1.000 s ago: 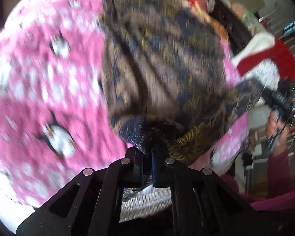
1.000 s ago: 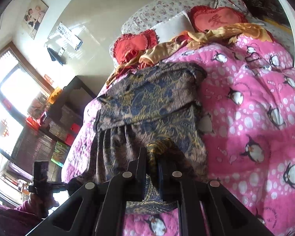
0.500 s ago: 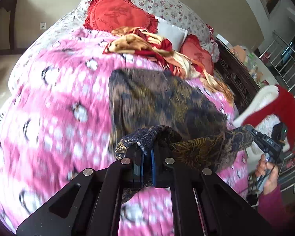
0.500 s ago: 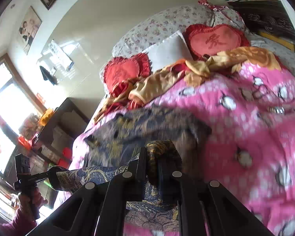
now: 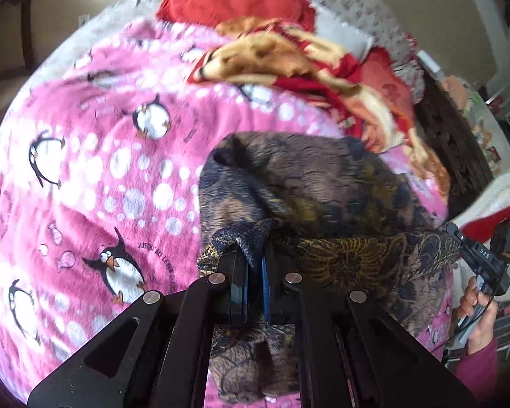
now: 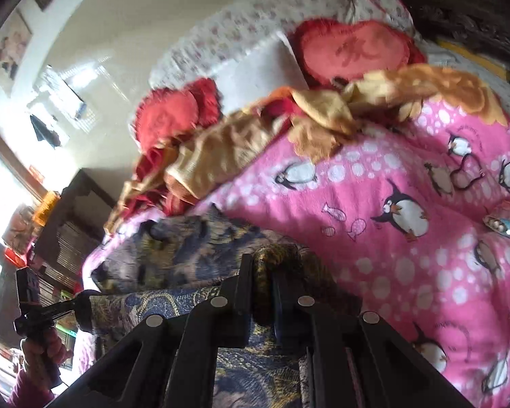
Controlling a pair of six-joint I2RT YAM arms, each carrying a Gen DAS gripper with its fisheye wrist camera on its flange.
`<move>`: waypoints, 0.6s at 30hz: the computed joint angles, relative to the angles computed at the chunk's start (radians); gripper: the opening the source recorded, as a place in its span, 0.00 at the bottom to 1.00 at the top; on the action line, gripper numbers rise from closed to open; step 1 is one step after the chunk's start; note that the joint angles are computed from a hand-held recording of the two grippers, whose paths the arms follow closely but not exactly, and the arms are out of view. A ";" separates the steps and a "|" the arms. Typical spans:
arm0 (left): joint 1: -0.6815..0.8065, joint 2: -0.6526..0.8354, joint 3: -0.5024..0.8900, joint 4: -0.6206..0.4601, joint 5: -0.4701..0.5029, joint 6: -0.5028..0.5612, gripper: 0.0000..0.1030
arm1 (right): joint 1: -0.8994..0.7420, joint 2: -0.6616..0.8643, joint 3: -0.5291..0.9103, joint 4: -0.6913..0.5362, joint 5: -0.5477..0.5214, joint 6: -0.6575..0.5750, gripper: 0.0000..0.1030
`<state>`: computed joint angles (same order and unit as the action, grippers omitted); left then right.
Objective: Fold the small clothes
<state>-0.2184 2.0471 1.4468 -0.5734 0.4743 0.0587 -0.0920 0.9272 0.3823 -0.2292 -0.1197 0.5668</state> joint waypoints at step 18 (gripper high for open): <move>0.062 -0.048 -0.087 -0.125 0.037 0.200 0.60 | 0.150 -0.046 0.001 -0.144 -0.030 -0.018 0.31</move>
